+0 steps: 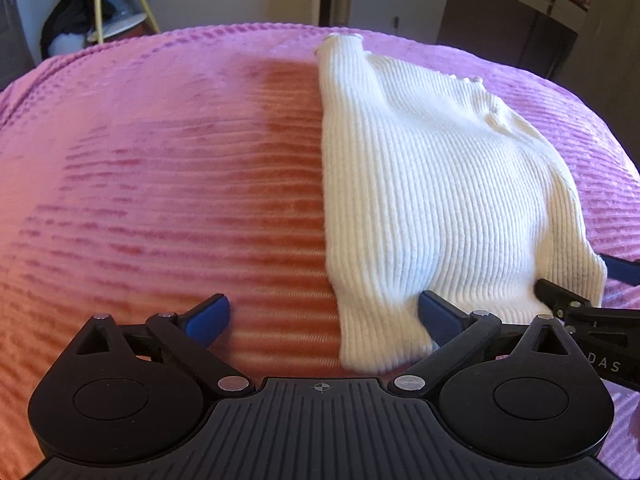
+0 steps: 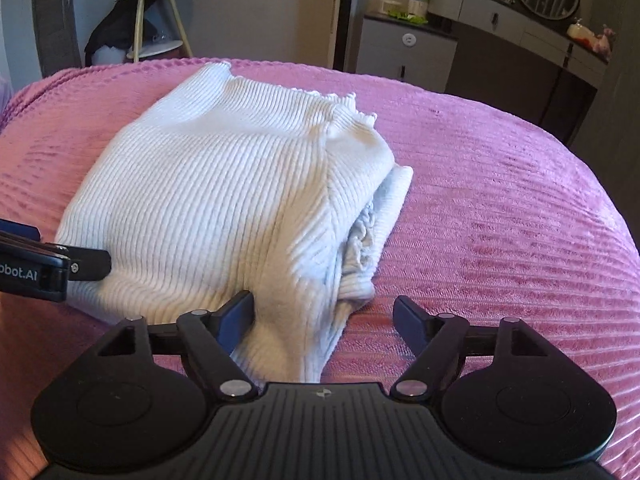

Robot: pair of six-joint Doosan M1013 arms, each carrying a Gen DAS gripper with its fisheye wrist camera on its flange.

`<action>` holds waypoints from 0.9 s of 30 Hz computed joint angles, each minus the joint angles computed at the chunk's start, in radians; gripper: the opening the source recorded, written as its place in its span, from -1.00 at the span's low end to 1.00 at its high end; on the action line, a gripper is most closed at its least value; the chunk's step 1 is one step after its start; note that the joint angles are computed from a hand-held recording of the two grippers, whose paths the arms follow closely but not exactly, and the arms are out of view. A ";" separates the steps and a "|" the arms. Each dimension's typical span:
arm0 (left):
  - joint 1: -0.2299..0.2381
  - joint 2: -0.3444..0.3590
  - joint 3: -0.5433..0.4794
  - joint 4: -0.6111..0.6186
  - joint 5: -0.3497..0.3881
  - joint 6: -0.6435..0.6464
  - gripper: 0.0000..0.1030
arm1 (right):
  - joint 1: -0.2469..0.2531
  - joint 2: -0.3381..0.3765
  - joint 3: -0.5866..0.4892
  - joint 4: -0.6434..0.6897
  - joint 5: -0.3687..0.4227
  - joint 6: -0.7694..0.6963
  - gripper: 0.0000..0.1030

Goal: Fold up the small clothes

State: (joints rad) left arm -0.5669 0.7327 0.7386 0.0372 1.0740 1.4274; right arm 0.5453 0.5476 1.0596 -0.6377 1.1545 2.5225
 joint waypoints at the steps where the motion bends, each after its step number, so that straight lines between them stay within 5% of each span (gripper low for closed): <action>1: 0.000 -0.008 0.011 0.010 -0.002 0.007 1.00 | 0.004 0.006 -0.019 -0.005 0.044 -0.020 0.56; 4: 0.000 -0.045 0.063 0.046 -0.021 0.022 1.00 | 0.020 0.016 -0.064 -0.014 0.181 -0.029 0.63; 7: -0.014 -0.063 0.080 0.126 0.045 -0.018 0.98 | 0.034 -0.002 -0.066 0.027 0.221 -0.017 0.80; 17: -0.016 -0.187 0.266 0.044 0.001 -0.023 1.00 | 0.069 -0.041 -0.030 0.238 0.155 0.036 0.92; 24: -0.019 -0.213 0.279 0.066 0.016 -0.036 1.00 | 0.090 0.009 -0.128 0.226 0.313 0.008 0.92; 27: -0.023 -0.213 0.268 0.078 0.026 -0.032 1.00 | 0.095 0.006 -0.130 0.208 0.305 0.021 0.92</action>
